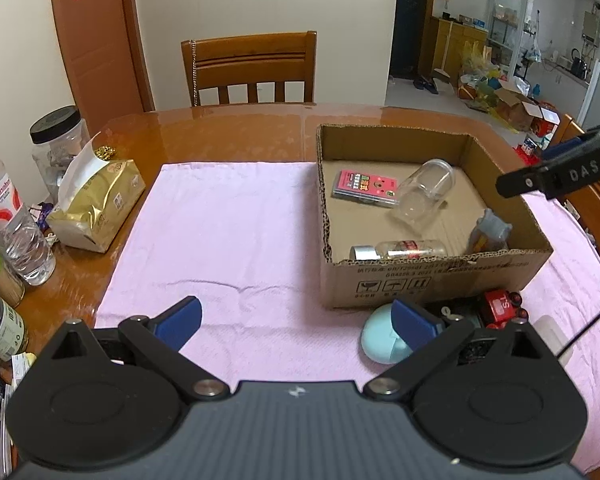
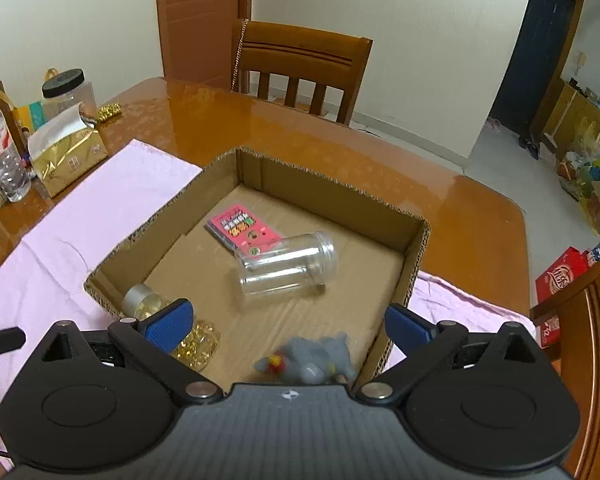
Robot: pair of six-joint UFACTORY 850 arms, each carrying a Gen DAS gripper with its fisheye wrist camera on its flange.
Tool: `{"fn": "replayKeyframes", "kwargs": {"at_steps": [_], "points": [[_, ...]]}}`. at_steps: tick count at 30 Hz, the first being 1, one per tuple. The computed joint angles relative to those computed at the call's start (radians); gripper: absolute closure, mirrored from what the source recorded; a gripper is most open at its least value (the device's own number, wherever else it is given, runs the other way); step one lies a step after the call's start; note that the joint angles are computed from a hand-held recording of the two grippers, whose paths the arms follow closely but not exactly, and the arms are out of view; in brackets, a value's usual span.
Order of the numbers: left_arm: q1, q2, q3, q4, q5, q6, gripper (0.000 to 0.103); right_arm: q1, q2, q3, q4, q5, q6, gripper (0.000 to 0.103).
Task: Organize rigid objects
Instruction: 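Lower the capsule bottle and grey toy into the box and open both tools, then grasp the white plastic container with the right tool while the left tool grasps the blue robot cube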
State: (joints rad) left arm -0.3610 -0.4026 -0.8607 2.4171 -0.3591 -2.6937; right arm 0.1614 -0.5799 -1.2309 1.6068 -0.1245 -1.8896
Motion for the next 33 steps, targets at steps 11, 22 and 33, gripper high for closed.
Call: {"fn": "replayKeyframes", "kwargs": {"at_steps": [11,22,33], "points": [[-0.013,0.001,0.017,0.045,0.003,-0.042,0.002,-0.008,0.072,0.154,0.540,0.020,-0.475,0.000],[-0.027,-0.012,0.030,0.061,0.012,-0.072,0.002,-0.010,0.026,0.237,0.898,0.043,-0.707,0.000],[-0.049,-0.026,0.018,0.020,0.031,-0.014,0.002,-0.021,-0.036,0.215,0.937,0.060,-0.683,0.000]]}}
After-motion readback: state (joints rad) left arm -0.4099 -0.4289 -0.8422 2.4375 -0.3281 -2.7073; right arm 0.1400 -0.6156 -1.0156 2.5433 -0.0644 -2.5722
